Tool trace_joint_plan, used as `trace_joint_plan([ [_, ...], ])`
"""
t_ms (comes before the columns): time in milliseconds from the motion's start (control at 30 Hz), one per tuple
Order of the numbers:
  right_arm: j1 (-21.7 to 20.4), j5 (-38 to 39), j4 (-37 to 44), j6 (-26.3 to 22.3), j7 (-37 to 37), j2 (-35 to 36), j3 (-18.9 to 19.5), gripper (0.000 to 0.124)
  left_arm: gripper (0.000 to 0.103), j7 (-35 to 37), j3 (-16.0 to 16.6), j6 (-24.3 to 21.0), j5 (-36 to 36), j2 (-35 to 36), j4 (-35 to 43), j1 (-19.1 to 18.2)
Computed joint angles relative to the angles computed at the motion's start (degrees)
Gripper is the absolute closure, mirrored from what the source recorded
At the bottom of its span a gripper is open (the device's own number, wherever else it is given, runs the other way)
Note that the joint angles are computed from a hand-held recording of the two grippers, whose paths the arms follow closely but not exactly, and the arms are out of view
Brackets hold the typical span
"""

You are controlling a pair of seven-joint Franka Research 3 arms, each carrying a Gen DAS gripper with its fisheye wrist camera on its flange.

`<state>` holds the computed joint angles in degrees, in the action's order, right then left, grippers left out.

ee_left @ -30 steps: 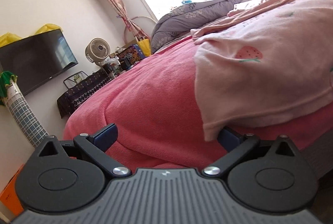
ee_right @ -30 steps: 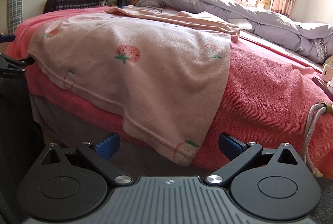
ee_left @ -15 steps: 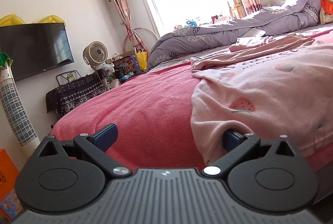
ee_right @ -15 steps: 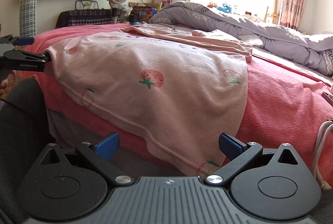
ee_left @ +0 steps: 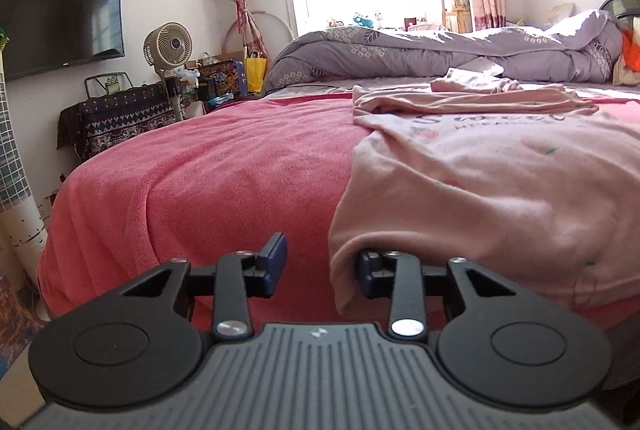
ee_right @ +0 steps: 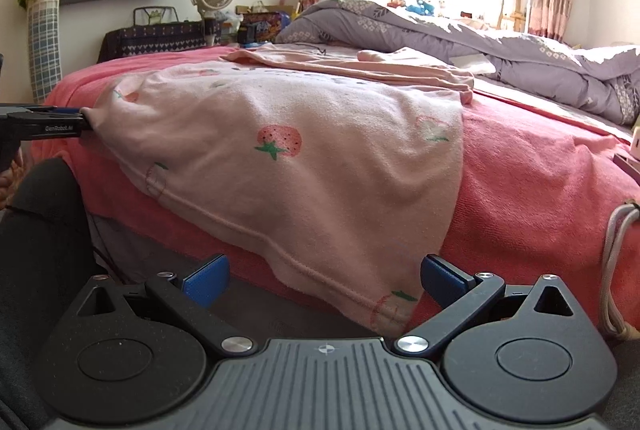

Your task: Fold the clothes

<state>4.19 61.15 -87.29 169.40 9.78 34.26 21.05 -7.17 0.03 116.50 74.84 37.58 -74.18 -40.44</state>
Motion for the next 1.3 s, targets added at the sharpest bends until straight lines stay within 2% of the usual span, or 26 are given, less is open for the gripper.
trace_joint_plan([
  [33,0.11,-0.34,0.68,-1.34,3.07,0.36,-1.03,0.021,0.083,-1.04,-0.15,1.21,-0.12,-0.78,-0.90,0.38],
  [67,0.14,-0.63,1.48,-2.72,5.94,0.79,-1.82,0.021,0.088,-2.22,-0.39,2.31,-0.41,-1.42,-1.67,0.82],
  [133,-0.06,-1.37,4.01,-7.19,13.24,2.23,-3.38,0.022,0.089,-3.25,-0.84,2.82,-1.28,-1.94,-2.31,1.29],
  [200,-0.38,-3.27,7.88,-14.18,21.88,4.44,-5.11,0.032,0.090,-2.90,-1.08,2.15,-1.84,-1.85,-2.34,1.26],
  [233,-0.73,-3.33,9.17,-15.65,23.54,5.25,-5.06,0.036,0.092,-2.90,-1.18,2.03,-2.04,-1.90,-2.47,1.25],
  [300,-0.69,-4.15,11.26,-17.23,26.72,6.42,-5.54,0.054,0.092,-3.01,-1.23,1.75,-2.12,-2.06,-2.59,1.15],
  [367,0.30,-7.46,12.73,-19.11,31.91,6.87,-7.40,0.089,0.092,-2.87,-1.17,1.06,-1.82,-2.14,-2.46,0.86],
  [433,-0.80,-8.56,13.95,-23.38,35.67,7.25,-7.33,0.111,0.092,-2.79,-1.12,0.33,-1.45,-2.37,-2.43,0.58],
  [500,-2.24,-8.20,14.73,-27.09,37.85,7.33,-6.73,0.113,0.092,-3.51,-1.14,-0.14,-0.91,-2.99,-2.95,0.37],
  [600,-4.95,-4.13,14.00,-29.98,36.87,6.05,-4.87,0.115,0.092,-4.82,-1.20,-1.20,0.38,-3.91,-3.60,-0.03],
  [667,-7.02,0.16,13.86,-32.39,35.65,5.16,-3.71,0.115,0.092,-5.72,-0.77,-3.96,2.77,-4.12,-3.06,-1.26],
  [800,-7.53,4.22,14.53,-32.45,34.73,4.12,-4.90,0.115,0.092,-4.49,-1.47,-5.38,4.08,-4.08,-2.12,-1.28],
  [1000,-5.75,1.66,16.70,-33.60,37.64,5.60,-7.22,0.115,0.092,-3.20,-2.65,-5.06,0.40,-3.52,-1.77,-0.22],
  [1100,-4.49,-2.64,18.30,-35.15,44.46,7.67,-8.93,0.115,0.092,-1.56,-3.25,-4.50,-3.41,-2.09,-0.74,0.53],
  [1167,-5.31,-2.27,18.73,-35.67,46.18,8.85,-7.98,0.115,0.092,-0.76,-2.88,-4.65,-4.49,-1.22,0.21,0.31],
  [1300,-6.63,-1.11,20.92,-35.88,44.78,9.90,-6.22,0.115,0.092,0.08,-1.72,-4.30,-4.39,-1.65,0.37,-0.31],
])
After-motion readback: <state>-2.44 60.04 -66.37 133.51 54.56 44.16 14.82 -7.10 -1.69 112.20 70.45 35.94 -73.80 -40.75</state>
